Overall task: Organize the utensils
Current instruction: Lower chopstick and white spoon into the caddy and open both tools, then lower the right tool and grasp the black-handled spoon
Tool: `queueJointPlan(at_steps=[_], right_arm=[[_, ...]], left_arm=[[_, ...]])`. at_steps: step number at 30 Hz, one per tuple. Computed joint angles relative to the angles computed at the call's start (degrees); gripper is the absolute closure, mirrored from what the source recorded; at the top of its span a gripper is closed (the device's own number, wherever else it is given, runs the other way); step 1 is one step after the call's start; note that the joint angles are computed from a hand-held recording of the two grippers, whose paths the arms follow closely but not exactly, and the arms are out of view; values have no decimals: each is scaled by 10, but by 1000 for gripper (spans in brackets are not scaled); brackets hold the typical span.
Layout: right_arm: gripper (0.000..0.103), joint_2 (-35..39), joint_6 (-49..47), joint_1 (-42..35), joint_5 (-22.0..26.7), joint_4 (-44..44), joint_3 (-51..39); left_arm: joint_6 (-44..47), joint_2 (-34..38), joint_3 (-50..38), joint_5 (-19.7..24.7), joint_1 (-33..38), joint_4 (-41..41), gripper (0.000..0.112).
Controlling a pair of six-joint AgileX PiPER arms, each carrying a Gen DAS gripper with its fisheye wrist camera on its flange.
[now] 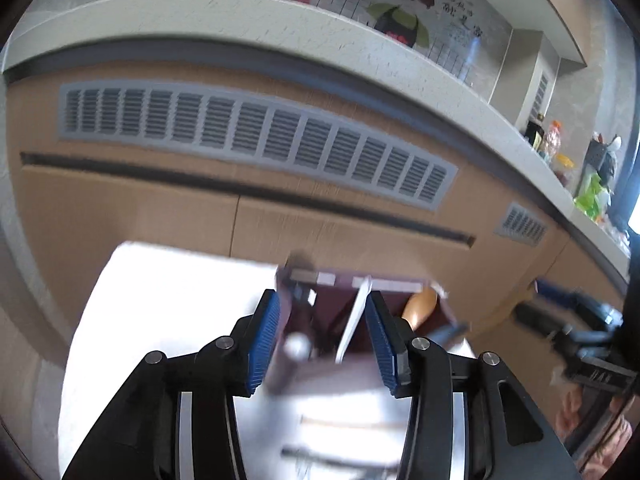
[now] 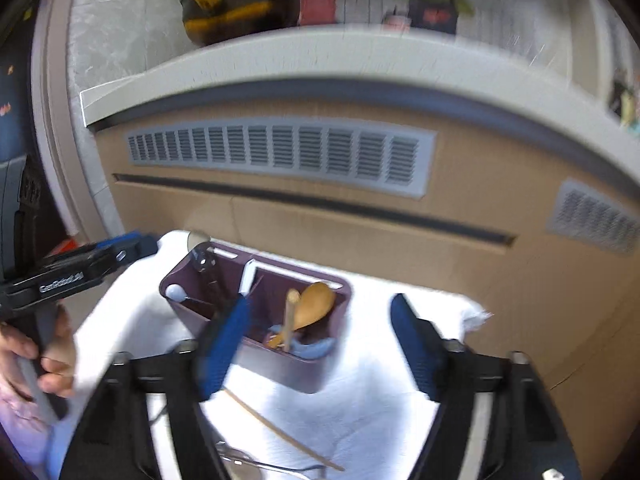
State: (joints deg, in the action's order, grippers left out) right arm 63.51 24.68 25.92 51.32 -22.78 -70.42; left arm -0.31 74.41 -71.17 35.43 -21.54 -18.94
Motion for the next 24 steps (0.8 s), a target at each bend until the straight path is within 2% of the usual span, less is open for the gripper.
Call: queueJointPlan(at_steps=[1, 5, 8, 11, 15, 18, 19, 21, 22, 24], right_arm=[[22, -17, 40, 30, 12, -50, 13], [2, -65, 128, 122, 71, -157, 43], [1, -98, 217, 243, 151, -252, 82], [0, -117, 215, 292, 169, -240, 124], [0, -86, 130, 216, 116, -107, 166], [1, -56, 57, 144, 44, -15, 193], [2, -47, 21, 119, 16, 24, 200], [10, -24, -77, 66, -26, 115, 195], [12, -7, -108, 51, -34, 137, 188], [14, 25, -114, 38, -46, 127, 170]], left_arm=[[-2, -12, 14, 7, 0, 4, 60], [-18, -59, 79, 32, -7, 32, 57], [-26, -86, 127, 55, -16, 47, 55], [-58, -109, 167, 70, -45, 96, 53], [-129, -135, 212, 91, -106, 182, 50], [-185, -154, 240, 104, -141, 224, 50], [-191, -159, 246, 105, -144, 224, 50], [-185, -172, 256, 111, -139, 206, 50], [-179, -177, 260, 114, -134, 199, 50], [-181, -184, 262, 121, -131, 196, 50]])
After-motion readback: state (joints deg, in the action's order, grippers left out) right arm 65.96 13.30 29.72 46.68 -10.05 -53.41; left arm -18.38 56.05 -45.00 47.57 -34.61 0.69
